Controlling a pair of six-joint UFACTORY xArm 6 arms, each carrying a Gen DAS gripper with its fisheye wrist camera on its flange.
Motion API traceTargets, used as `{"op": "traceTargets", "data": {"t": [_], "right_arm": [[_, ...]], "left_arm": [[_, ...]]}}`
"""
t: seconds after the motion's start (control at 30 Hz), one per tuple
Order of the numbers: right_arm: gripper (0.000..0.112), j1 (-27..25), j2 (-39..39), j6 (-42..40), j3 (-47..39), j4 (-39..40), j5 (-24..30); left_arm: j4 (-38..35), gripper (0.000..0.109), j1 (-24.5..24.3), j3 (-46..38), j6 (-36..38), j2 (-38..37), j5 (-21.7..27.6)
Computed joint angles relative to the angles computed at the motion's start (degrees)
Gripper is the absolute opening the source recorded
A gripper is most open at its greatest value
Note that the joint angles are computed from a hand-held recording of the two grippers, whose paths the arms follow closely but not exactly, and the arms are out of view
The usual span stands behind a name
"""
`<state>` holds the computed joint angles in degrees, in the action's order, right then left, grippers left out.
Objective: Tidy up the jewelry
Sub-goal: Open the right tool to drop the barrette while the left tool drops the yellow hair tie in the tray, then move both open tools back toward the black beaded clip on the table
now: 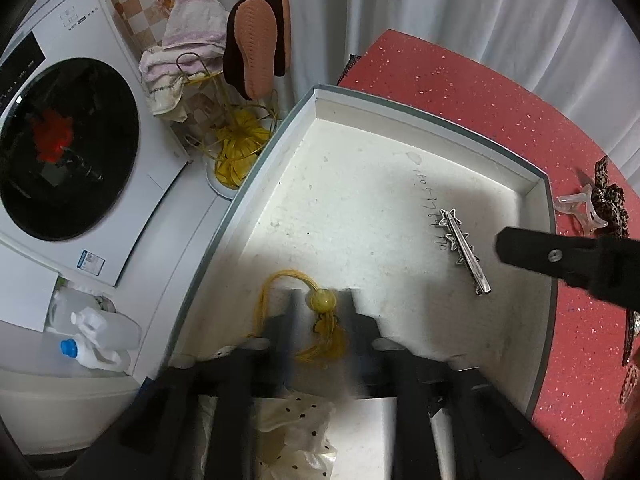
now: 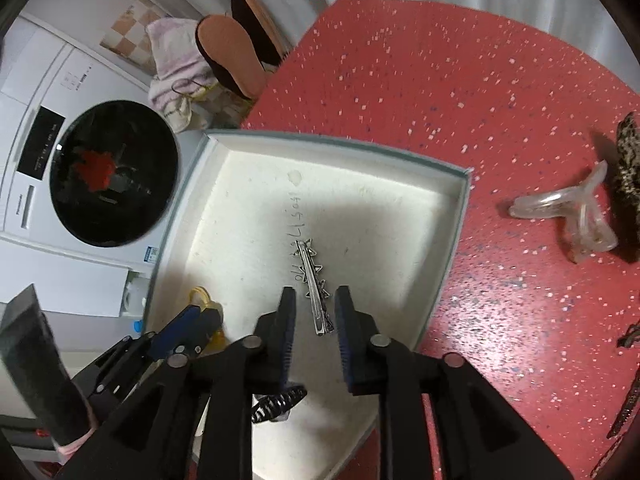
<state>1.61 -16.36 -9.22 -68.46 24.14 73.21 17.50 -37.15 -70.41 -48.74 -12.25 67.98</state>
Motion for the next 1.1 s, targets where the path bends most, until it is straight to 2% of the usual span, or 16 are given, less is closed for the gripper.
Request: {"op": "traceTargets", "data": {"t": [0.03, 0.1, 0.33, 0.4, 0.53, 0.6, 0.73, 1.1], "right_arm": [[0.028, -0.5, -0.4, -0.2, 0.0, 0.2, 0.3], [0.029, -1.2, -0.9, -0.6, -0.2, 0.5, 0.9], [0.033, -5.7, -4.5, -2.1, 0.5, 1.4, 3.5], [0.044, -6.9, -5.6, -2.4, 0.8, 1.7, 4.2], [0.048, -11.7, -8.0, -3.9, 1.3, 2.5, 7.0], [0.059, -14.1, -9.3, -4.7, 1.7, 2.8, 8.4], [0.062, -19.4, -11.4, -6.8, 2.3, 2.2, 11.1], [0.079, -37.2, -15.2, -15.9, 2.9, 0.3, 17.8]], "left_arm": [[1.0, 0.103, -0.4, -0.2, -1.2, -0.1, 0.7], [3.9, 0.103, -1.7, -0.3, -3.5, -0.9, 1.4], [4.5, 0.103, -4.0, -4.4, -3.3, 0.0, 5.6], [4.7, 0.103, -4.9, -5.8, -3.1, 0.2, 6.8], [4.7, 0.103, -7.4, -8.6, -2.7, 0.9, 9.2], [5.1, 0.103, -9.1, -10.4, -3.1, 1.6, 10.5], [5.2, 0.103, -11.9, -13.9, -2.8, 3.4, 12.0], [3.6, 0.103, -19.9, -25.3, -2.2, 11.5, 12.7]]}}
